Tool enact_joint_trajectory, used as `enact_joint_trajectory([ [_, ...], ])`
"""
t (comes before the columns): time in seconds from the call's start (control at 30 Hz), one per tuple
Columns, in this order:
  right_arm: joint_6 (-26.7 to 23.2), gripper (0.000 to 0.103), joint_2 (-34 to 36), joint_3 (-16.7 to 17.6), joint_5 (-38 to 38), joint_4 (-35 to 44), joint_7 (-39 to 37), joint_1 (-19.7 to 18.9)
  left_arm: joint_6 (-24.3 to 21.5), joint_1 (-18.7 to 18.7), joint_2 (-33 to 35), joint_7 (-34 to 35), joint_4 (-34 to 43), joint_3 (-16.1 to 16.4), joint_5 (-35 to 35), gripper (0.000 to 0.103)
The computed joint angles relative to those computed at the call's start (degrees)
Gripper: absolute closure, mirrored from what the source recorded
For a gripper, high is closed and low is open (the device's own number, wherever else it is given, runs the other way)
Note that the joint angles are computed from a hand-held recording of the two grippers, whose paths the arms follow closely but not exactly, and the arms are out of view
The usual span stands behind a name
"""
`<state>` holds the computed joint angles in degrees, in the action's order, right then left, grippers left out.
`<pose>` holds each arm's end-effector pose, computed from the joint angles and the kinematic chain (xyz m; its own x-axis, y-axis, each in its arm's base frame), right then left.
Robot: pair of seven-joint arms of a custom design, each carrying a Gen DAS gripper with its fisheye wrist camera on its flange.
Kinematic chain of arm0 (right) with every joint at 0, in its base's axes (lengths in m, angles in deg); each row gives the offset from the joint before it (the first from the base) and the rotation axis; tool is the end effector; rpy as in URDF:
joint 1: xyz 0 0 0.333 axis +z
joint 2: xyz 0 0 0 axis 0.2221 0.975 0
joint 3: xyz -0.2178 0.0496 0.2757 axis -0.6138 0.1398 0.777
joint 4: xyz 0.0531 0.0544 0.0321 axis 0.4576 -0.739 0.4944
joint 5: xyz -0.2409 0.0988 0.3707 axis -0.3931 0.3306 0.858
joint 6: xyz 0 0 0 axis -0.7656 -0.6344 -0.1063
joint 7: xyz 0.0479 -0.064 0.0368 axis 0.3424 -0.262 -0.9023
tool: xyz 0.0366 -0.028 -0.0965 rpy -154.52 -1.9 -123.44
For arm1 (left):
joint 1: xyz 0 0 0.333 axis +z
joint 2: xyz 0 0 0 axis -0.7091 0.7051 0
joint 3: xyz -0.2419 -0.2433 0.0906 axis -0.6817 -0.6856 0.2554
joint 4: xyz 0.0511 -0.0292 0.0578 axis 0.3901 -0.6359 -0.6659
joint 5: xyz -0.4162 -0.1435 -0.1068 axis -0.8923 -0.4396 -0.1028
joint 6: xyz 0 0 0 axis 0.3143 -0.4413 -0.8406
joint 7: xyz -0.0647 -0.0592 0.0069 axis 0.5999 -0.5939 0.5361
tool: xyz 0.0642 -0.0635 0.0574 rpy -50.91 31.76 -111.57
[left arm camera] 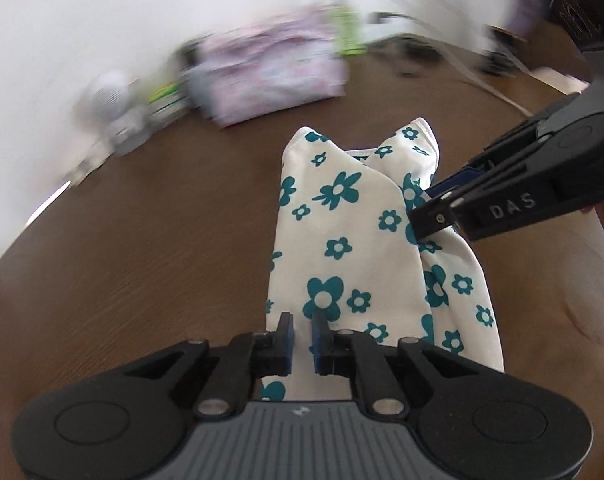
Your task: Fold clothes
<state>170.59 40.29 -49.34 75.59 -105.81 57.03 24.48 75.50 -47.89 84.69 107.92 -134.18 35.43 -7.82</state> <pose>0.6183 0.1658 0.4768 -0.1576 -0.9479 -0.2767 -0.7479 0.2976 -0.5934 0.6958 -0.1221 0.5029 -0.7751 -0.5967 -0.2079 -0.4159 0.7295 -0.5430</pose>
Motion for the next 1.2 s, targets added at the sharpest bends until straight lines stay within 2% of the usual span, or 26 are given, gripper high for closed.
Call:
enact_joint_trajectory([
  [0.03,-1.2,0.085,3.0,0.1,3.4,3.8,-3.9,-0.3,-0.6,-0.7,2.0,-5.3,2.8,0.8,2.0,0.095],
  [0.07,-2.8,0.086,5.6,0.1,3.3,7.5,-4.7,-0.7,-2.1,-1.3,4.1,-11.0,6.0,1.5,3.8,0.095],
  [0.2,-7.5,0.086,13.2,-0.3,-0.1,18.4,-4.7,-1.9,-8.6,-1.8,12.0,-22.3,18.4,1.9,4.9,0.096],
  [0.27,-9.6,0.084,15.7,-0.7,-2.2,22.5,-3.8,-2.0,-13.1,0.0,13.7,-23.7,22.4,1.0,2.4,0.09],
  [0.3,-10.4,0.082,14.9,-1.2,-4.3,22.2,-2.5,-1.4,-15.5,1.9,13.6,-22.4,23.3,0.2,-0.3,0.091],
  [0.33,-10.0,0.08,13.5,-2.4,-5.9,21.0,-1.6,-0.2,-17.1,3.8,12.6,-19.8,22.7,-0.6,-2.8,0.085],
  [0.37,-8.2,0.077,10.7,-1.5,-7.9,17.8,-0.4,-0.7,-17.5,5.3,10.9,-17.1,20.9,-0.8,-4.8,0.077],
  [0.4,-6.0,0.069,7.8,-1.3,-8.9,14.2,0.2,-0.5,-17.3,6.7,8.5,-14.2,18.0,-0.8,-6.7,0.072],
  [0.43,-3.7,0.065,4.6,-0.3,-7.2,9.9,-0.5,-0.9,-18.3,8.1,6.0,-10.7,15.0,-0.6,-8.6,0.064],
  [0.5,-1.0,0.065,-1.0,1.1,-2.5,2.7,-2.6,-0.4,-20.0,10.2,1.1,-4.8,8.5,0.5,-12.2,0.063],
  [0.53,-0.3,0.065,-3.3,0.7,-1.6,-0.3,-2.3,1.2,-20.5,11.0,-1.4,-2.6,5.1,1.4,-13.7,0.063],
  [0.63,1.2,0.065,-8.0,4.0,-12.3,-6.8,9.2,2.0,-19.1,11.7,-7.7,-1.7,-4.2,4.3,-14.1,0.064],
  [0.7,1.5,0.065,-9.3,6.1,-18.9,-8.5,16.9,2.6,-17.8,12.1,-11.2,-1.3,-9.4,5.6,-14.0,0.067],
  [0.73,1.7,0.065,-9.7,7.2,-22.5,-9.1,20.8,2.8,-16.9,12.3,-13.1,0.6,-12.0,6.3,-16.1,0.069],
  [0.83,3.1,0.066,-9.5,8.9,-31.9,-9.0,27.8,3.6,-18.5,12.3,-17.0,3.2,-16.6,8.0,-20.4,0.075],
  [0.87,3.7,0.067,-9.4,8.7,-32.9,-9.1,28.4,4.4,-19.2,12.2,-18.1,3.4,-17.8,8.3,-21.1,0.08],
  [0.93,3.3,0.086,-9.3,8.3,-33.1,-9.5,28.5,6.1,-18.8,11.7,-21.2,4.9,-21.4,8.4,-22.4,0.087],
  [1.0,2.4,0.088,-11.0,8.0,-33.0,-11.7,29.1,7.2,-16.5,10.9,-25.0,6.5,-25.8,8.4,-23.7,0.087],
  [1.07,1.7,0.088,-14.2,7.7,-32.6,-14.8,29.1,8.0,-18.6,10.1,-28.2,9.0,-28.6,9.4,-24.0,0.087],
  [1.13,0.2,0.088,-17.8,7.2,-30.6,-17.9,27.1,9.3,-22.5,9.7,-30.5,10.2,-30.8,10.9,-25.2,0.087],
  [1.2,-3.7,0.085,-22.1,8.3,-30.2,-20.4,26.5,9.8,-26.1,9.7,-32.9,15.0,-32.8,12.6,-25.3,0.086],
])
